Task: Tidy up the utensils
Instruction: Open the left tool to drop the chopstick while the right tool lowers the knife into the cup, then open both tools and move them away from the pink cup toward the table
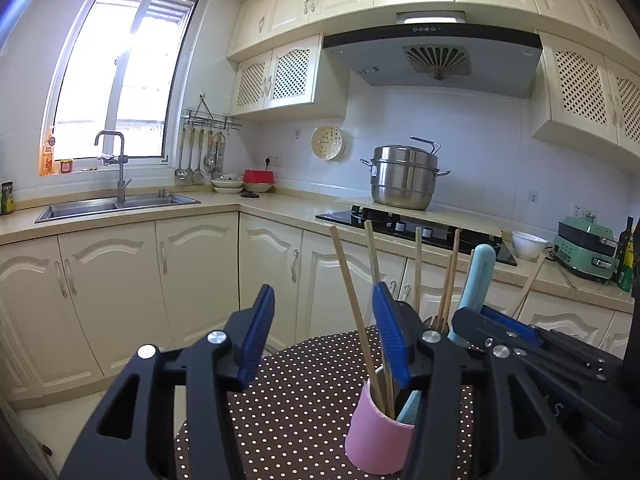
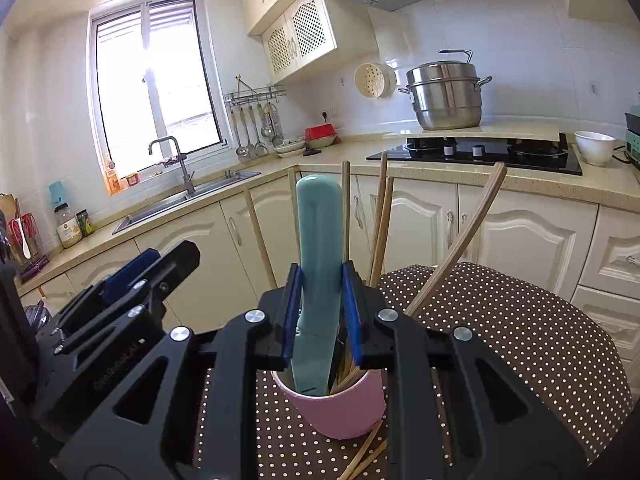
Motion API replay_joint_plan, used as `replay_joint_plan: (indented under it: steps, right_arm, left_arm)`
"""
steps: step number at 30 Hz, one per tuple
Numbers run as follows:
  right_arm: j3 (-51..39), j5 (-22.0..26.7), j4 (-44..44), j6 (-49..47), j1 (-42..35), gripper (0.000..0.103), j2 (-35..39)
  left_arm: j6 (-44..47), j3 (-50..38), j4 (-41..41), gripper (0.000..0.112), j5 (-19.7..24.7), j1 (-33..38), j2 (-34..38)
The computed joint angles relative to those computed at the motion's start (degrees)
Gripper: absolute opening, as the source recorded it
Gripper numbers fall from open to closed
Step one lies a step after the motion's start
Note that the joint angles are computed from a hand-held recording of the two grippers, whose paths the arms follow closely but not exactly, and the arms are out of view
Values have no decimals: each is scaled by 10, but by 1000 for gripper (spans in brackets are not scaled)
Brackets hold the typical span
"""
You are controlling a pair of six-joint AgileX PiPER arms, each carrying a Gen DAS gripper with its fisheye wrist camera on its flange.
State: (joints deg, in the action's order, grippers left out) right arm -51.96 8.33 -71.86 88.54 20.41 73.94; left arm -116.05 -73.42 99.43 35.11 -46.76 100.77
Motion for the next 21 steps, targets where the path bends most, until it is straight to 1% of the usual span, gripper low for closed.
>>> replay_joint_plan:
  steps: [2, 6, 9, 13, 17, 21]
  right_arm:
    - [2, 7, -34, 34, 6, 21, 2]
    - [6, 18, -53, 53, 15, 21, 2]
    - [6, 28, -53, 54, 23, 21, 2]
    - [3, 41, -46, 37, 35, 21, 5]
    - [-5, 62, -32, 11, 52, 21, 12]
    - [-15, 74, 6, -33, 60, 21, 27]
  left_arm:
    - [10, 4, -6, 53, 5, -2, -3]
    - [27, 9, -17, 54, 27, -9, -5]
    - [30, 17, -21, 54, 30, -11, -12]
    - [41, 21, -31, 55, 41, -13, -15]
    - [48, 31, -44, 55, 40, -7, -24]
    - [58, 35, -59, 56, 37, -3, -29]
